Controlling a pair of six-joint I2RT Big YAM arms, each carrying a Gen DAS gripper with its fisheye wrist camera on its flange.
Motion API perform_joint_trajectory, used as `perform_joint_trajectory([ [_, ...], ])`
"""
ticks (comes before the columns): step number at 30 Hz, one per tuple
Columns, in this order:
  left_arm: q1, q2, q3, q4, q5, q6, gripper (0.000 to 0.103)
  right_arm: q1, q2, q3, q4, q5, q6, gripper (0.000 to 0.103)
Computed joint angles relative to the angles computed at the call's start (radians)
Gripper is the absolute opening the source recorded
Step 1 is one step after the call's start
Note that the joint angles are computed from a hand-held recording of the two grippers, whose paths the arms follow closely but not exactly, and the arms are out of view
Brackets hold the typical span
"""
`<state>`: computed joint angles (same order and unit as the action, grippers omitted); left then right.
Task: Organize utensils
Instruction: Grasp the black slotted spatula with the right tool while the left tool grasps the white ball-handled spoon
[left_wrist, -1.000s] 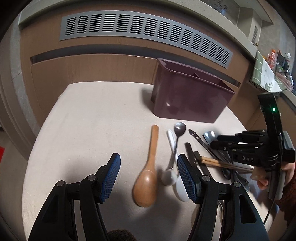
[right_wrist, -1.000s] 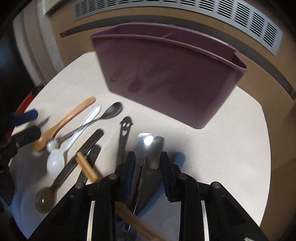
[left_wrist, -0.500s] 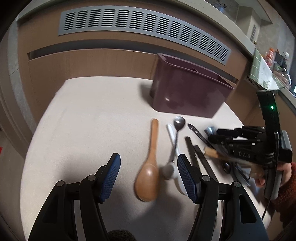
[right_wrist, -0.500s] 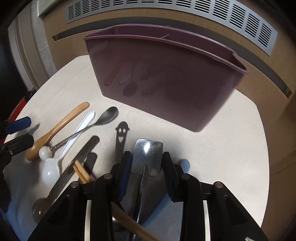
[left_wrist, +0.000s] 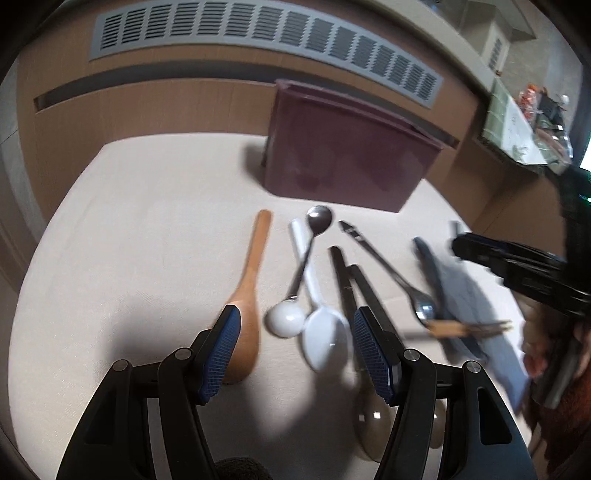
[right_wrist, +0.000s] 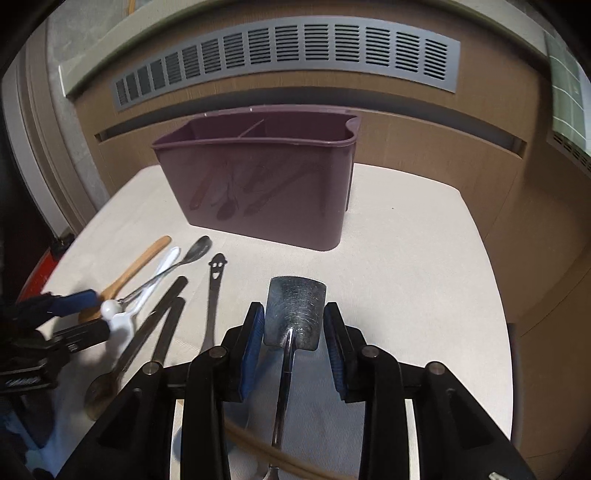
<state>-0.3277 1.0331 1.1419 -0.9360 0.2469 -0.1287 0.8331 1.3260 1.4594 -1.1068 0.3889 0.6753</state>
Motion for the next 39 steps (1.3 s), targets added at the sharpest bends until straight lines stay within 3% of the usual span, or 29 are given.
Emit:
perform_joint_trajectory([
  [6,0.011,0.013,0.009,-0.014,-0.044,-0.001,0.063,0.055,-0.054,-0.012,-0.041,0.082,0.037,0.029],
  [9,0.017,0.019,0.015,-0.027,-0.071,0.0,0.055,0.07,-0.061,-0.013,-0.054,0.103,0.046,0.029],
  [15,-0.008,-0.036,-0.006,0.007,-0.092,0.082,0.05,0.094,-0.064,-0.002,-0.074,0.142,0.048,0.029],
  [19,-0.006,-0.019,0.004,-0.015,-0.044,0.095,0.03,0.091,-0.06,0.001,-0.075,0.133,0.05,0.029],
  [22,0.007,0.005,0.015,-0.025,-0.025,0.081,0.024,0.089,-0.061,-0.003,-0.069,0.124,0.053,0.029],
  [26,-0.016,0.024,0.026,-0.028,-0.048,0.086,0.024,0.088,-0.061,-0.006,-0.065,0.121,0.053,0.029],
  [30,-0.057,0.049,0.047,-0.037,-0.136,0.088,0.023,0.087,-0.058,-0.006,-0.065,0.121,0.061,0.029],
  [33,-0.055,0.058,0.059,-0.042,-0.137,0.069,0.023,0.091,-0.061,-0.007,-0.066,0.134,0.067,0.029],
  [39,-0.072,-0.055,0.047,0.072,-0.203,0.067,0.022,0.117,-0.077,-0.003,-0.07,0.226,0.067,0.029],
])
